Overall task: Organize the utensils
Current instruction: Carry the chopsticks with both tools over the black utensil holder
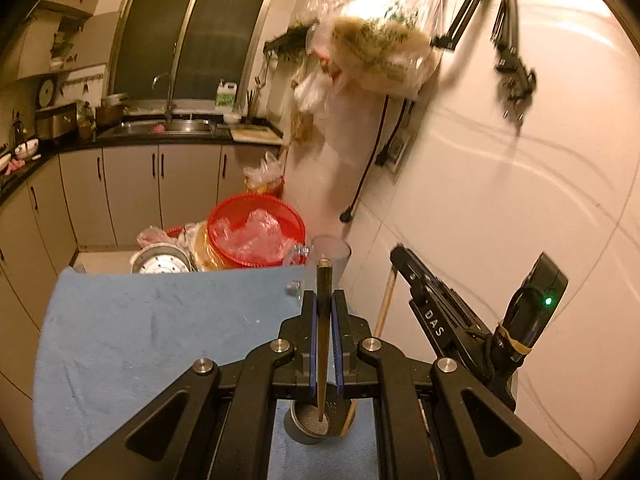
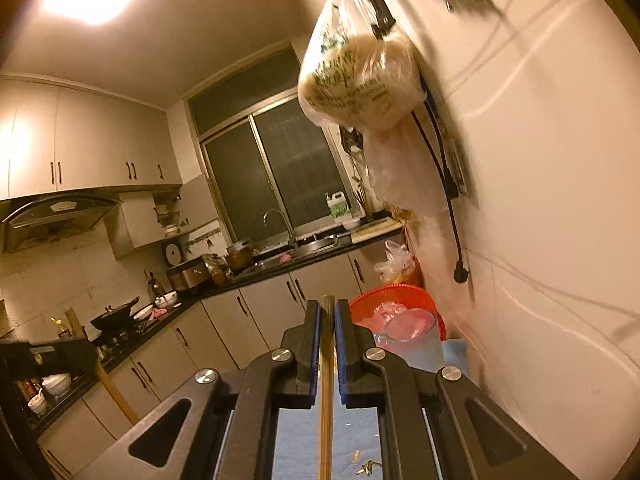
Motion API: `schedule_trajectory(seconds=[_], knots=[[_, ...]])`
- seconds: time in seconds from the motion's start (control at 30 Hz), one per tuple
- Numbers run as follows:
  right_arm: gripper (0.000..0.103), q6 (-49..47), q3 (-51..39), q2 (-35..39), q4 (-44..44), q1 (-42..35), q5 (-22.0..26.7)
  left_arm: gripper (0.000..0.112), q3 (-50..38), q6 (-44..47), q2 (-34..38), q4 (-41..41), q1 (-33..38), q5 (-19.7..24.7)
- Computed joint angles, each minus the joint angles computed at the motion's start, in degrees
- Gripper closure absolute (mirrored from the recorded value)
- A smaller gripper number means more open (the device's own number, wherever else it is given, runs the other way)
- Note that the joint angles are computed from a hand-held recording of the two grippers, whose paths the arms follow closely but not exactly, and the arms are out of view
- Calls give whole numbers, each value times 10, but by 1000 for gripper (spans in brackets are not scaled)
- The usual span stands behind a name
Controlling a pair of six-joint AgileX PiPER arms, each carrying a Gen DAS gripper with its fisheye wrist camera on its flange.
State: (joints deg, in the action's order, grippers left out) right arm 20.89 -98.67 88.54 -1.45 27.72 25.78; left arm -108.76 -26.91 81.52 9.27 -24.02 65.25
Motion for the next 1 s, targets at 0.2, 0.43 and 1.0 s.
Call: schedule_trajectory(seconds=[0.2, 0.43, 1.0], knots=[[95, -25, 34, 8, 17, -8, -28, 105, 81, -14, -1, -2, 3, -44], [95, -22, 71, 5, 10, -4, -50, 105, 143, -26, -18, -2, -2, -71], [95, -49, 33, -6, 26, 6, -62, 105, 132, -22, -18, -1, 3, -64]])
